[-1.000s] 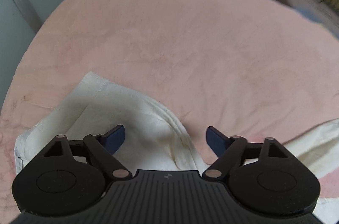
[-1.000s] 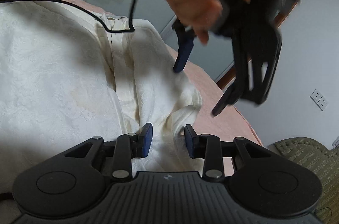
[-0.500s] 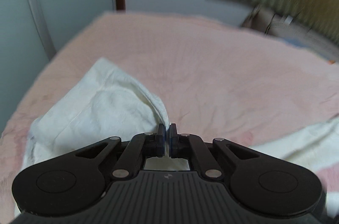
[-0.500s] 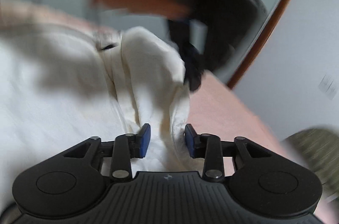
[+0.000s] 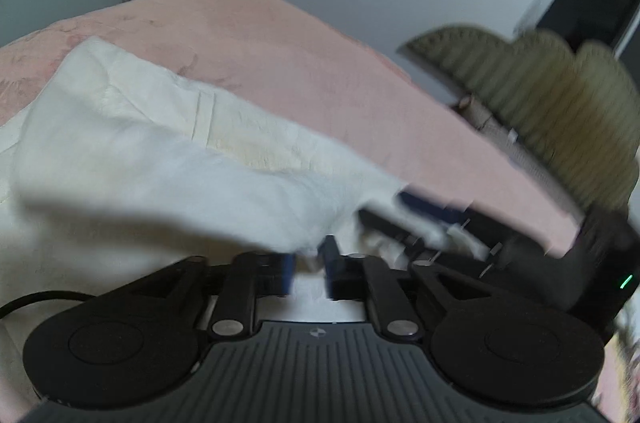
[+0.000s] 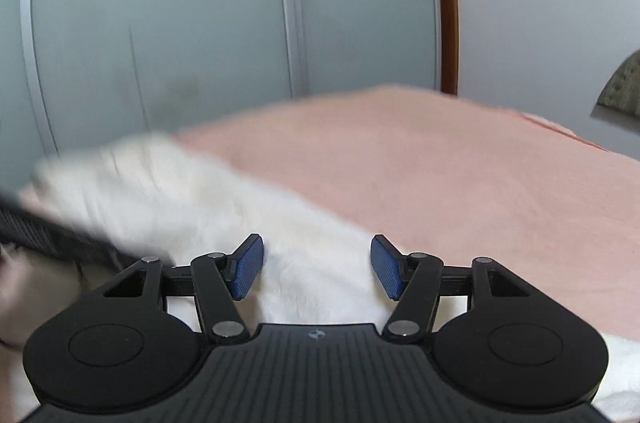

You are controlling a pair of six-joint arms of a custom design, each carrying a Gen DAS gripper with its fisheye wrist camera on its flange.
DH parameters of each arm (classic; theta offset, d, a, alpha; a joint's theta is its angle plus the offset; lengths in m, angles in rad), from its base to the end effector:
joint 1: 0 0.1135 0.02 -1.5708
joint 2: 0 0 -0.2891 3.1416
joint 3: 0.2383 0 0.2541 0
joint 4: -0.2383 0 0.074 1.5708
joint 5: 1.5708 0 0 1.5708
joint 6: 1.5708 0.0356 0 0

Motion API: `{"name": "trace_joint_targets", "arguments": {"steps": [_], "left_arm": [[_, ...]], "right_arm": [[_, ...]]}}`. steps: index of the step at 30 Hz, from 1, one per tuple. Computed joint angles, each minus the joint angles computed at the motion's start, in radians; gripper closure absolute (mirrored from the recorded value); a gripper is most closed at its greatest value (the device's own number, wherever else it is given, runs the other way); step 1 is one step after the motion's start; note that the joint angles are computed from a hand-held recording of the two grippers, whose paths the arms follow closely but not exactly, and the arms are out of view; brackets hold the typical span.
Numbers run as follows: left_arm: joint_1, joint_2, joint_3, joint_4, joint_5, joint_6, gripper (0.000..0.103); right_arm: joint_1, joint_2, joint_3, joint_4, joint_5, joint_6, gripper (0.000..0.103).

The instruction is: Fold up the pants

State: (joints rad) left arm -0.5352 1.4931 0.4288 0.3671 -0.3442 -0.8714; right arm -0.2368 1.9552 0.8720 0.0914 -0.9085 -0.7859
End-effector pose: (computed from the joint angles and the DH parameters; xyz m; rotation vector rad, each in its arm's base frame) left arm 0.2231 -0.1183 0.1459 -0.5538 2.1774 -0.3793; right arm 0.3464 -0.0547 0.1112 -0.8836 1.9840 0.6020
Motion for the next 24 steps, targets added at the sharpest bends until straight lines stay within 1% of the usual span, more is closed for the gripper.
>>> {"name": "trace_joint_targets", "arguments": {"steps": [1,2,3,4,5,6,7,8,9,10,11,12,13,14,15,16,17,18,19,20,21,22,23,24], "left_arm": [[-0.004,-0.005,-0.018,0.032,-0.031,-0.016,0.052],[-0.007,-0.014,-0.047,0.073,-0.067,-0.037,0.044],[-0.009,-0.027,-0.077,0.112,-0.098,-0.06,0.035],[-0.004,-0.042,-0.101,0.137,-0.109,-0.081,0.034],[0.01,-0.063,-0.119,0.14,-0.099,-0.101,0.034],[0.027,-0.076,-0.131,0.144,-0.083,-0.119,0.035],[0.044,-0.097,-0.146,0.147,-0.068,-0.141,0.037],[0.055,-0.115,-0.156,0.142,-0.062,-0.159,0.037],[0.067,-0.137,-0.167,0.137,-0.052,-0.172,0.037],[0.083,-0.139,-0.167,0.145,-0.036,-0.18,0.04],[0.095,-0.158,-0.171,0.132,-0.026,-0.188,0.042],[0.104,-0.178,-0.172,0.114,-0.019,-0.192,0.044],[0.119,-0.199,-0.176,0.1,-0.004,-0.187,0.044],[0.132,-0.227,-0.182,0.082,0.011,-0.179,0.045],[0.139,-0.247,-0.186,0.066,0.019,-0.178,0.05],[0.16,-0.256,-0.182,0.052,0.047,-0.164,0.055],[0.177,-0.263,-0.179,0.043,0.067,-0.151,0.058],[0.188,-0.275,-0.179,0.031,0.077,-0.139,0.071],[0.198,-0.288,-0.183,0.018,0.088,-0.12,0.087],[0.219,-0.291,-0.18,0.014,0.116,-0.097,0.089],[0.234,-0.303,-0.184,0.014,0.141,-0.08,0.093],[0.246,-0.31,-0.183,0.012,0.161,-0.057,0.095],[0.252,-0.323,-0.183,0.004,0.173,-0.03,0.096],[0.258,-0.337,-0.183,-0.003,0.182,-0.004,0.097]], "right_arm": [[0.002,0.007,0.008,-0.03,-0.01,-0.023,0.044],[0.0,0.005,0.01,-0.052,-0.023,-0.042,0.043],[-0.003,0.002,0.007,-0.054,-0.032,-0.057,0.04],[-0.006,-0.003,-0.002,-0.049,-0.04,-0.066,0.038],[-0.009,0.0,-0.001,-0.054,-0.042,-0.071,0.032],[-0.012,0.005,0.004,-0.062,-0.041,-0.073,0.03],[-0.011,0.015,0.012,-0.067,-0.04,-0.069,0.03],[-0.014,0.02,0.02,-0.081,-0.044,-0.072,0.03],[0.016,0.006,0.001,-0.037,-0.035,-0.022,0.03],[0.012,0.004,-0.003,-0.023,-0.041,-0.017,0.03],[0.006,0.0,-0.014,0.016,-0.046,-0.004,0.03],[-0.001,-0.021,-0.06,0.108,-0.05,0.024,0.03],[-0.008,-0.04,-0.115,0.247,-0.051,0.074,0.03],[-0.021,-0.062,-0.179,0.416,-0.047,0.127,0.03],[-0.03,-0.076,-0.256,0.635,-0.02,0.187,0.028],[-0.032,-0.079,-0.318,0.824,0.025,0.235,0.023],[-0.039,-0.084,-0.367,0.964,0.073,0.274,0.011],[-0.047,-0.102,-0.396,1.027,0.112,0.298,0.002],[-0.064,-0.133,-0.404,0.991,0.118,0.296,0.001],[-0.087,-0.173,-0.399,0.893,0.106,0.281,0.002],[-0.129,-0.218,-0.386,0.756,0.067,0.253,0.002],[-0.166,-0.246,-0.373,0.627,0.023,0.21,0.002],[-0.218,-0.274,-0.358,0.48,-0.039,0.13,0.002],[-0.286,-0.299,-0.342,0.317,-0.1,0.002,0.002]]}}
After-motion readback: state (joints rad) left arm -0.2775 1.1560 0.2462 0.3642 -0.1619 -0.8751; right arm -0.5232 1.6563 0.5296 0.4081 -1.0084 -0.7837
